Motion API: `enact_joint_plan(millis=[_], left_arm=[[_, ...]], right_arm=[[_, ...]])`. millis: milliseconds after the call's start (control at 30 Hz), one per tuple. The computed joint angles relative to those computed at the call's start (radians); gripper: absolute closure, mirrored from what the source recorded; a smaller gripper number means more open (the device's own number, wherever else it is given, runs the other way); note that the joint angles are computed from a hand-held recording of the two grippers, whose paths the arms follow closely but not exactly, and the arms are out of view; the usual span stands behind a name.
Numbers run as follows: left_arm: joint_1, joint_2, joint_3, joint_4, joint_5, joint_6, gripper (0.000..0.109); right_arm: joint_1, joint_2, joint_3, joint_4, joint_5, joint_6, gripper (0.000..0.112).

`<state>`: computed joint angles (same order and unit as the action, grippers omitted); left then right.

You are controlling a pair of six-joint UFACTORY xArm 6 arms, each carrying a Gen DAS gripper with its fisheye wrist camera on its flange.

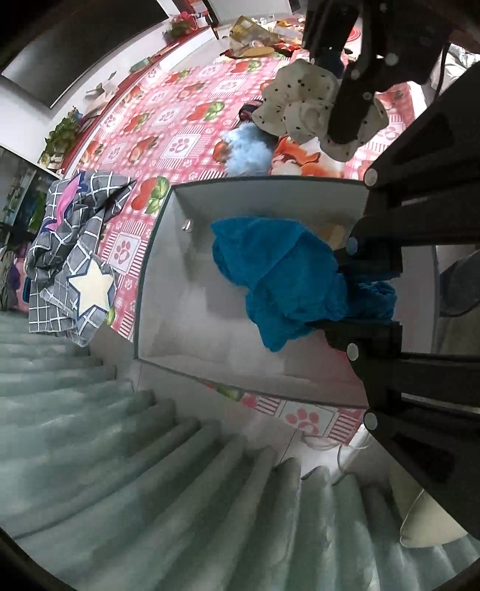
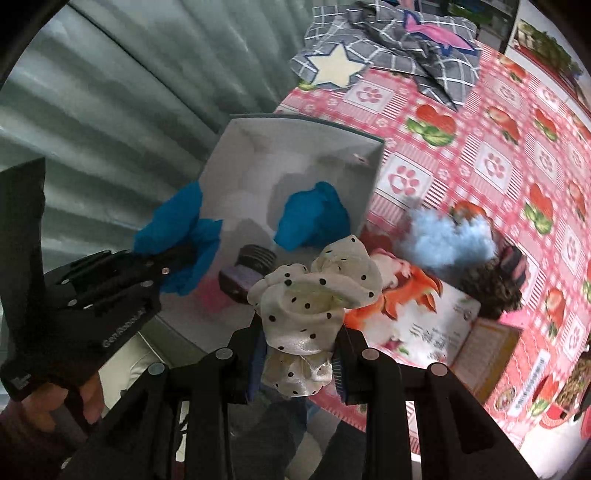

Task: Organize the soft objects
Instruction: 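Lower both held items into the box and open both tools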

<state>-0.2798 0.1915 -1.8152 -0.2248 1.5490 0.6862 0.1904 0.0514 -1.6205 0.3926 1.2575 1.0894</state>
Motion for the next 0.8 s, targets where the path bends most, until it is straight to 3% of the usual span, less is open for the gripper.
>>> enact_joint_plan(millis=[800], left_arm=[[-0.045,0.103,-0.064,0.075,-0.027,-0.063,0.093]], right_arm=[[-0.062,0.16,-0.11,0.072,-0.009,-0.137,0.08]])
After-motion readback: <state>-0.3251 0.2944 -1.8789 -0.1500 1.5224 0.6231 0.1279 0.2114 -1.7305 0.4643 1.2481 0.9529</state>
